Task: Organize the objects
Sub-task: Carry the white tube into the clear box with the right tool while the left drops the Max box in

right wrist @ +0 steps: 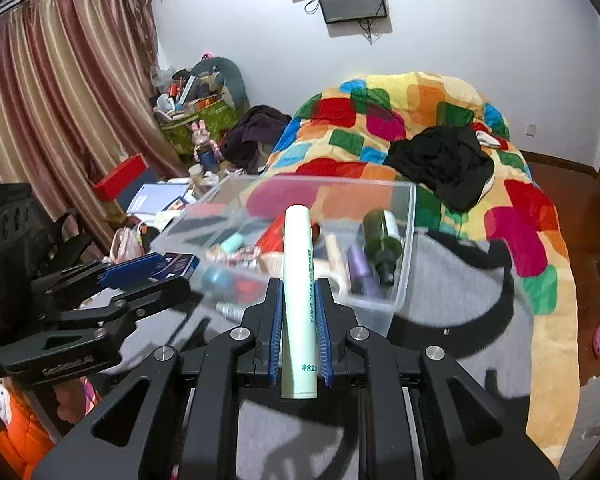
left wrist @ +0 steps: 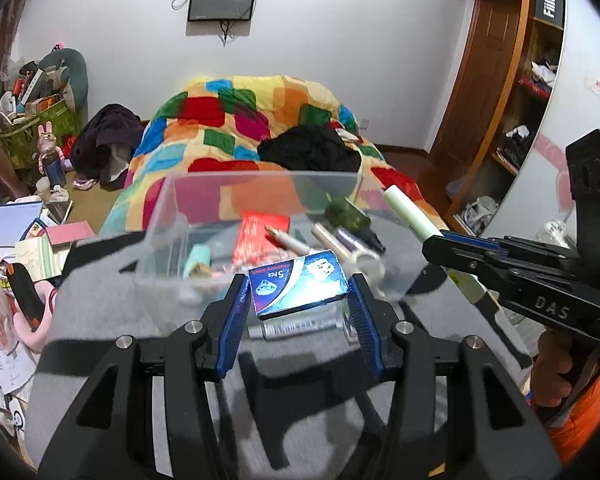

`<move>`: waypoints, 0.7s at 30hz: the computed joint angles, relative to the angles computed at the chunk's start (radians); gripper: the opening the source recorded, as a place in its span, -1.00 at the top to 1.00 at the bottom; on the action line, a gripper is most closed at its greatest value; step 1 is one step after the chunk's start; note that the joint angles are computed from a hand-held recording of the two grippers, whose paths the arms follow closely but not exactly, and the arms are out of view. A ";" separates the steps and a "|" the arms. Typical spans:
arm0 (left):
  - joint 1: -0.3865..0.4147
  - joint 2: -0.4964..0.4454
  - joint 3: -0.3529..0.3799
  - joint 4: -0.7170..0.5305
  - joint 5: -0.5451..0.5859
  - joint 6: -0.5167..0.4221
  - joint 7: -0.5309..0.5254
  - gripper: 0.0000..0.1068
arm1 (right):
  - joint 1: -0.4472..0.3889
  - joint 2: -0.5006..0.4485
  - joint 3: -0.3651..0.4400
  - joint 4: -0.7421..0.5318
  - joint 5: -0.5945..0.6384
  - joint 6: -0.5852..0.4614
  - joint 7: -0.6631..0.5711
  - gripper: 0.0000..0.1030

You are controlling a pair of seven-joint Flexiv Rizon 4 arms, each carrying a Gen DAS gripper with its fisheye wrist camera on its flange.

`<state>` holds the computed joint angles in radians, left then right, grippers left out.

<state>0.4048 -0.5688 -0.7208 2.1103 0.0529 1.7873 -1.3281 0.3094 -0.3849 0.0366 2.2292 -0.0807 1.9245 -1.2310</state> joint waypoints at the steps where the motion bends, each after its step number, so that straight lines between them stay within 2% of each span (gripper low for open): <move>1: 0.001 -0.002 -0.001 -0.008 -0.001 -0.003 0.001 0.07 | 0.018 -0.004 -0.019 -0.012 0.011 -0.005 0.000 0.73; 3: -0.014 -0.007 0.015 -0.033 -0.008 -0.012 0.008 0.07 | 0.041 -0.014 -0.047 -0.034 0.026 -0.020 0.002 0.73; 5: -0.038 -0.010 0.040 -0.060 -0.021 -0.026 0.019 0.07 | 0.030 -0.033 -0.044 -0.064 0.020 -0.040 0.013 0.73; 8: -0.107 -0.022 0.111 -0.115 -0.058 -0.055 0.038 0.07 | 0.022 -0.058 -0.048 -0.106 0.007 -0.077 0.032 0.73; 15: -0.221 -0.062 0.224 -0.201 -0.160 -0.130 0.088 0.07 | 0.017 -0.114 -0.068 -0.181 -0.038 -0.162 0.076 0.73; 18: -0.232 -0.078 0.228 -0.212 -0.195 -0.148 0.119 0.07 | -0.011 -0.136 -0.042 -0.208 -0.067 -0.194 0.083 0.73; 21: -0.244 -0.083 0.234 -0.208 -0.212 -0.134 0.143 0.07 | 0.004 -0.146 -0.059 -0.214 -0.089 -0.211 0.089 0.72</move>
